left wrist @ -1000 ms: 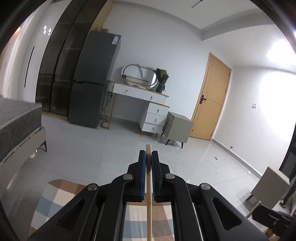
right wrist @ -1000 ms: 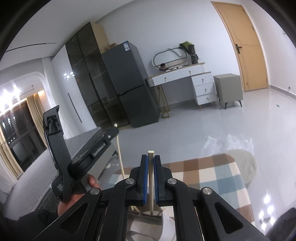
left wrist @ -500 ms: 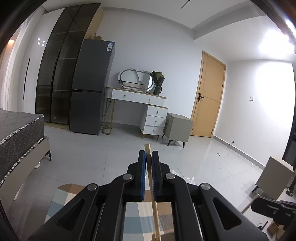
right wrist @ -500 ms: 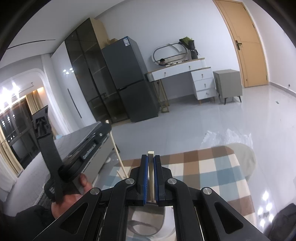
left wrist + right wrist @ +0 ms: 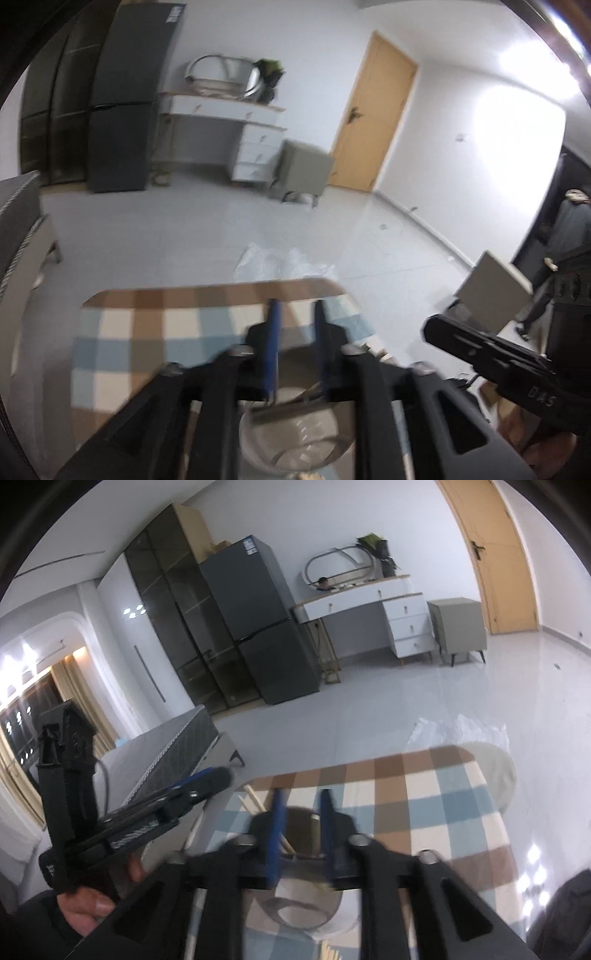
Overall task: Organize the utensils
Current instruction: 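Open both grippers to drop the chopsticks into the holder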
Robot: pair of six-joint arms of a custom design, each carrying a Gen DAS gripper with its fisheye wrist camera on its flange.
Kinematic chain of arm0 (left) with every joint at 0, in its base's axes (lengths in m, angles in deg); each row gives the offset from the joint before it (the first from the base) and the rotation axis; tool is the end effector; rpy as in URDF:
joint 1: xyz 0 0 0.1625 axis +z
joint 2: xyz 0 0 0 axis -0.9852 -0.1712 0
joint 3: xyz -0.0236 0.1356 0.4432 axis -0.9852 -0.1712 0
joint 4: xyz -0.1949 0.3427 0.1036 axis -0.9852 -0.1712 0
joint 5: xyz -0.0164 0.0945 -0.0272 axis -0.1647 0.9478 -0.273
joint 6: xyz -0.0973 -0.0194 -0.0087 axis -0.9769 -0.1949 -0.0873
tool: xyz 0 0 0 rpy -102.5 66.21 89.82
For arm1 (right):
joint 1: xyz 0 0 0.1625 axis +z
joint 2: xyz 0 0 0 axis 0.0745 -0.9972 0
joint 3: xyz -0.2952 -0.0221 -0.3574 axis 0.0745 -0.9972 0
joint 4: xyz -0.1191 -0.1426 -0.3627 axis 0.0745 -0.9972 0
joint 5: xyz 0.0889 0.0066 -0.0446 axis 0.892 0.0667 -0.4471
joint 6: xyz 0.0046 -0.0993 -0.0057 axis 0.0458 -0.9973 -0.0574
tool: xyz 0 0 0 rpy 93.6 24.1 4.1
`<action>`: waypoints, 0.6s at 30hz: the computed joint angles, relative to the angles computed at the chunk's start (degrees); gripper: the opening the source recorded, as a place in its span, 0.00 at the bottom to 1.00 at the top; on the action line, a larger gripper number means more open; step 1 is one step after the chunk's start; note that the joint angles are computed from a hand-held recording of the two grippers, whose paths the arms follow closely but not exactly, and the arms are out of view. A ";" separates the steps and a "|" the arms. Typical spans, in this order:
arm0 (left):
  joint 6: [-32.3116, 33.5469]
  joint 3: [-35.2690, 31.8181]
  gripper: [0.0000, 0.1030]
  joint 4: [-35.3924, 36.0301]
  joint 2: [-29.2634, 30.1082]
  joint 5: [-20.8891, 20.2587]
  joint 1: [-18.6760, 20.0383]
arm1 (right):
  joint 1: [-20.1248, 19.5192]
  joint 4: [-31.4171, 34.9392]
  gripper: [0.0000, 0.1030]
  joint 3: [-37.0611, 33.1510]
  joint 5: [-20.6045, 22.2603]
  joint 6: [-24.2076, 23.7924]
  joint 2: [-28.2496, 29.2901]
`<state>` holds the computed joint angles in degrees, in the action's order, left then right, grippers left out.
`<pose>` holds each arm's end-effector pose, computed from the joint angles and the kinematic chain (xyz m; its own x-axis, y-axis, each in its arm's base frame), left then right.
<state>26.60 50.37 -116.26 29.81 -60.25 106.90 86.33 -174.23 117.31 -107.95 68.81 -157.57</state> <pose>-0.4839 -0.4397 0.0802 -0.7076 0.6375 -0.3050 0.7004 0.5753 -0.4225 0.1123 -0.3274 0.4532 -0.9183 0.0392 0.3939 -0.3166 0.5245 -0.7904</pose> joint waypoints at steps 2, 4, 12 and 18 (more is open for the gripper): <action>-2.54 1.57 0.45 -0.40 -1.46 1.66 -0.97 | 0.05 0.21 0.36 1.17 0.31 0.38 -1.96; -4.82 3.16 0.58 0.27 -2.87 4.68 -2.37 | 1.10 0.10 0.42 2.25 -1.38 0.56 -3.57; -14.17 9.18 0.76 4.26 -8.06 13.57 -8.12 | 4.65 2.17 0.70 6.22 -5.41 2.90 -11.10; -16.60 12.25 0.82 5.26 -9.56 17.21 -11.77 | 7.45 4.30 0.76 8.24 -7.84 4.29 -14.56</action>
